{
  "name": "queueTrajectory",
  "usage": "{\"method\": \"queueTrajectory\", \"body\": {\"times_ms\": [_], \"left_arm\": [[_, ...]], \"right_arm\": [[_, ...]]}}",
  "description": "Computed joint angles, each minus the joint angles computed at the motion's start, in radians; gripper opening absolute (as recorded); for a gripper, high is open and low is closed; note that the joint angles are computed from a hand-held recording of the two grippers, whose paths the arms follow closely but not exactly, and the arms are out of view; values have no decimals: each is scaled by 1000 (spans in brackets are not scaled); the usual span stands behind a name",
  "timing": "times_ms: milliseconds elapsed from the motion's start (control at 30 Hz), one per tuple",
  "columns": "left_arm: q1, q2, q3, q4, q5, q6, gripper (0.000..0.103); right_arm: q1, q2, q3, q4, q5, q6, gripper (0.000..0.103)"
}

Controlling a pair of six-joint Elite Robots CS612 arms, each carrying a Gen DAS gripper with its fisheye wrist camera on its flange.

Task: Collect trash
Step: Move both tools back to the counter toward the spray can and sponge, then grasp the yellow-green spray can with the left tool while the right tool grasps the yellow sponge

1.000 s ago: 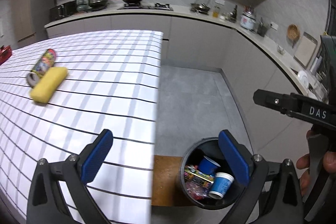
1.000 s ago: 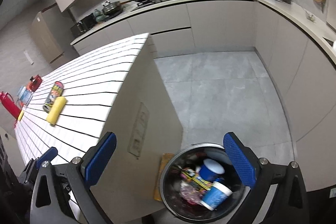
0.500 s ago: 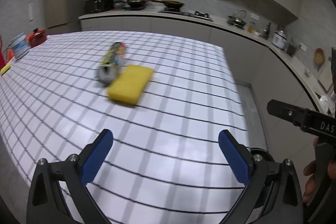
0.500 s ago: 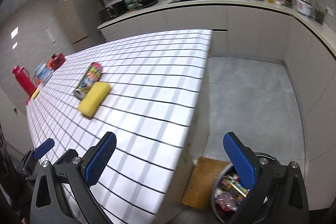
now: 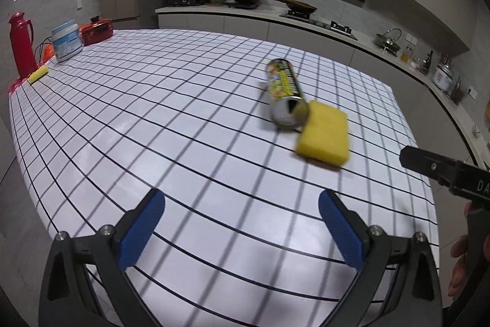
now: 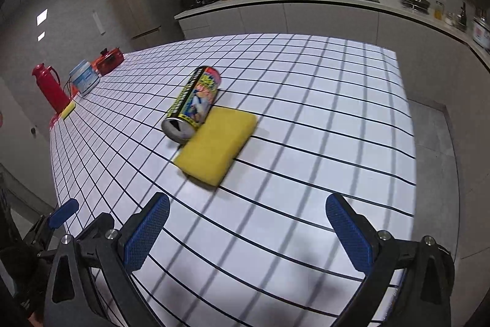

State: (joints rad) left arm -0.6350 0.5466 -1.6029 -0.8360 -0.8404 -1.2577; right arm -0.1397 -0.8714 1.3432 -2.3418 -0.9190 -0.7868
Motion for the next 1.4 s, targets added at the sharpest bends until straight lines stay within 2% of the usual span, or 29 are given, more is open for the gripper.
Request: {"method": "queueTrajectory", "body": {"times_ms": [300,467,567,733,1067,1167,1300,1400], "left_arm": [[66,46,-64,-31,-54,64,101],[100,57,-70,-70,-79,105,101],[114,56,-61,-103,-93,138,101],[133,49,-22,-182,-129,205,101],[151,-18,149,-439,-212,418,101],[160,-45,215,-481,-239,466,101],[173,-67,274,-507,-272,479,101],[183,-79,304,-511,-289,488,100]], "right_arm": [[81,27,-1,-80,-85,66,103],[111,53,-27,-114,-133,103,103],[127,70,-48,-120,-187,105,103],[126,91,-67,-139,-234,100,103],[97,165,-203,-115,-282,221,103],[97,186,-241,-98,-274,238,103],[102,221,-307,-45,-234,224,103],[111,243,-344,-24,-239,215,103]]}}
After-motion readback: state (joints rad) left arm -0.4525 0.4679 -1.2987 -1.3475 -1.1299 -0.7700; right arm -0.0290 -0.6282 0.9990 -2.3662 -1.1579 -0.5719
